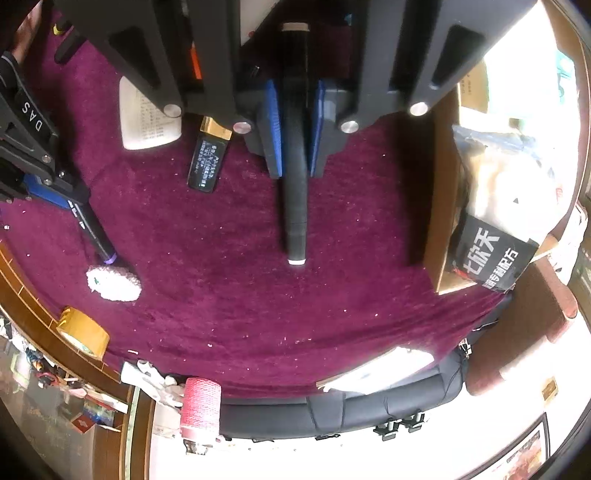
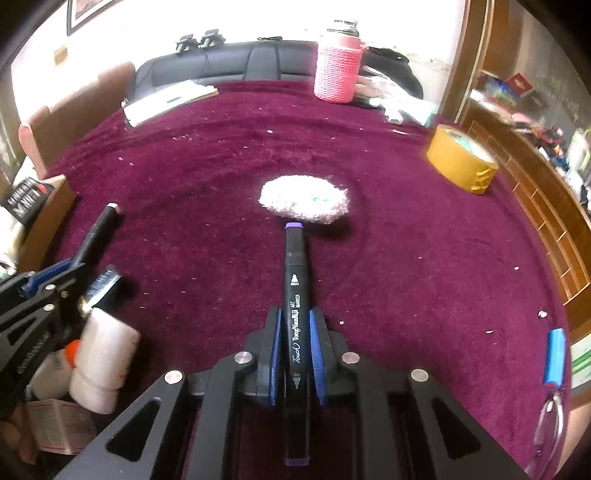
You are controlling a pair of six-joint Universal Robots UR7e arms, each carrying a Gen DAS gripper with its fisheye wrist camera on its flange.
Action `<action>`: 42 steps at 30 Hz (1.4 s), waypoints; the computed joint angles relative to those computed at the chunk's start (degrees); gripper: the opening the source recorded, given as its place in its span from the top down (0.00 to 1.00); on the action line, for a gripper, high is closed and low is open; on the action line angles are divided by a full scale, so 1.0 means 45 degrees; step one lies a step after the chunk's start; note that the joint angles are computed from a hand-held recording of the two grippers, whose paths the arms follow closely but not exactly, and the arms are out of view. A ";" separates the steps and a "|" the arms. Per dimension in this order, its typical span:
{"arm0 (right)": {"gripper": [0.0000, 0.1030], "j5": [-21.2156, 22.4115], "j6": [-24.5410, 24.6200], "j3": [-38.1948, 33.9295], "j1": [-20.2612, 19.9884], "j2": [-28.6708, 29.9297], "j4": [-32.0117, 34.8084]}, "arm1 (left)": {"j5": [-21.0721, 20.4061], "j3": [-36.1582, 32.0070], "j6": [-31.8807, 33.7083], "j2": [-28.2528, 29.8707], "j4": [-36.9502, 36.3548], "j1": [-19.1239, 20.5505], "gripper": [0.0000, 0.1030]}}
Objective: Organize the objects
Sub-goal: 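Carry both held markers over the cardboard box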
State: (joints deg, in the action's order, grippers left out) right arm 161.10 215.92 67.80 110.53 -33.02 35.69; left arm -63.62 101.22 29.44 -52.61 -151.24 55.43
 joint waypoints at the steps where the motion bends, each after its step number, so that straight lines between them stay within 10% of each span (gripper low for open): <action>1: 0.85 -0.0010 -0.0291 0.0134 0.0051 -0.0111 -0.0407 | -0.0045 0.0087 0.0052 -0.0050 -0.0258 0.0000 0.86; 32: 0.84 -0.0868 -0.7421 0.2465 0.0780 -0.1845 -0.8481 | -0.1447 0.1482 0.0902 -0.1180 -0.3362 -0.0189 0.86; 42: 0.84 -0.1198 -0.7882 0.2784 0.0835 -0.2019 -0.9105 | -0.1183 0.1817 0.1232 -0.1179 -0.4527 -0.0264 0.86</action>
